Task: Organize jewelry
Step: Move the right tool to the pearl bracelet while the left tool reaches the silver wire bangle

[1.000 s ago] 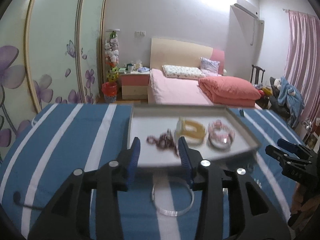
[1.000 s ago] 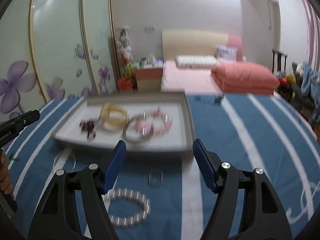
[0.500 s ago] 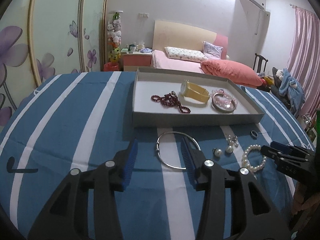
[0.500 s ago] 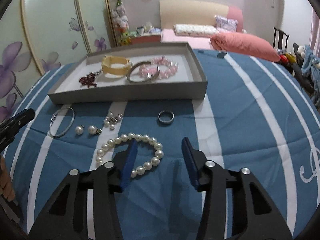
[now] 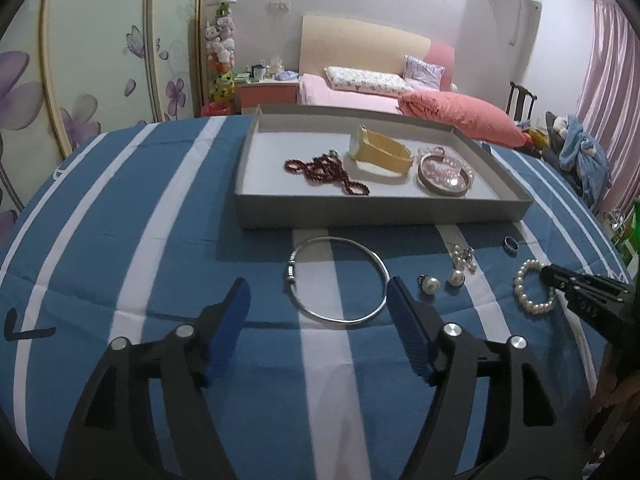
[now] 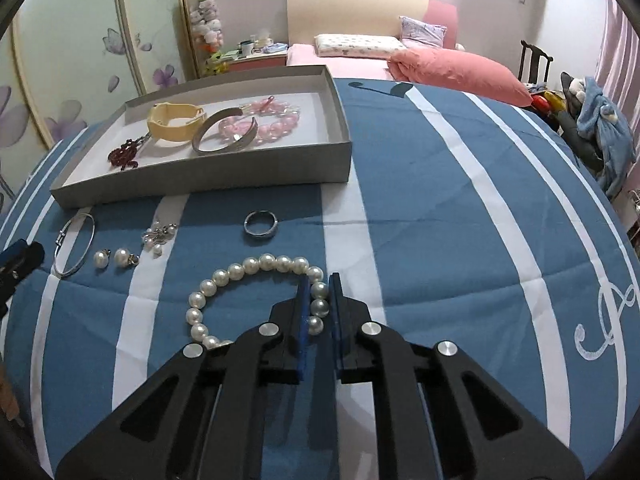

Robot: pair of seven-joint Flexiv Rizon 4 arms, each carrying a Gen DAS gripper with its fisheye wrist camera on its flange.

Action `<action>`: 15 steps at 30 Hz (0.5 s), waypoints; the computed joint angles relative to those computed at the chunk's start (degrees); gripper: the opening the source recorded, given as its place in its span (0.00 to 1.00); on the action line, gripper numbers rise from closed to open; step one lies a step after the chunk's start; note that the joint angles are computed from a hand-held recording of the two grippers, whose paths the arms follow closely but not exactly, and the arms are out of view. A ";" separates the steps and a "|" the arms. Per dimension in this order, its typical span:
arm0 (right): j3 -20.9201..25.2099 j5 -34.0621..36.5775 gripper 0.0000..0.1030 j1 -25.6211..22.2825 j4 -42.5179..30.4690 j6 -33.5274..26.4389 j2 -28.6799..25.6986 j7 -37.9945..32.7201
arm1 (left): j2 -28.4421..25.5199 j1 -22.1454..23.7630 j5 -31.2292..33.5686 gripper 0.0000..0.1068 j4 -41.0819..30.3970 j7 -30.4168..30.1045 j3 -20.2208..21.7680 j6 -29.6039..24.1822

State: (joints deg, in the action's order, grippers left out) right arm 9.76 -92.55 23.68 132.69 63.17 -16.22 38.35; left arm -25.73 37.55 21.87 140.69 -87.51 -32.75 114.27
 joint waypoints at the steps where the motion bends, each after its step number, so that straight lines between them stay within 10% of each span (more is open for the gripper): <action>1: 0.05 0.10 0.10 0.04 0.10 -0.09 0.08 -0.18 | 0.31 -2.87 -1.05 0.68 -0.61 0.53 2.27 -0.41; 15: 0.05 -3.97 0.10 -2.08 -0.04 2.72 0.13 2.42 | 0.63 -17.51 -12.84 0.73 -4.84 8.38 11.49 -9.10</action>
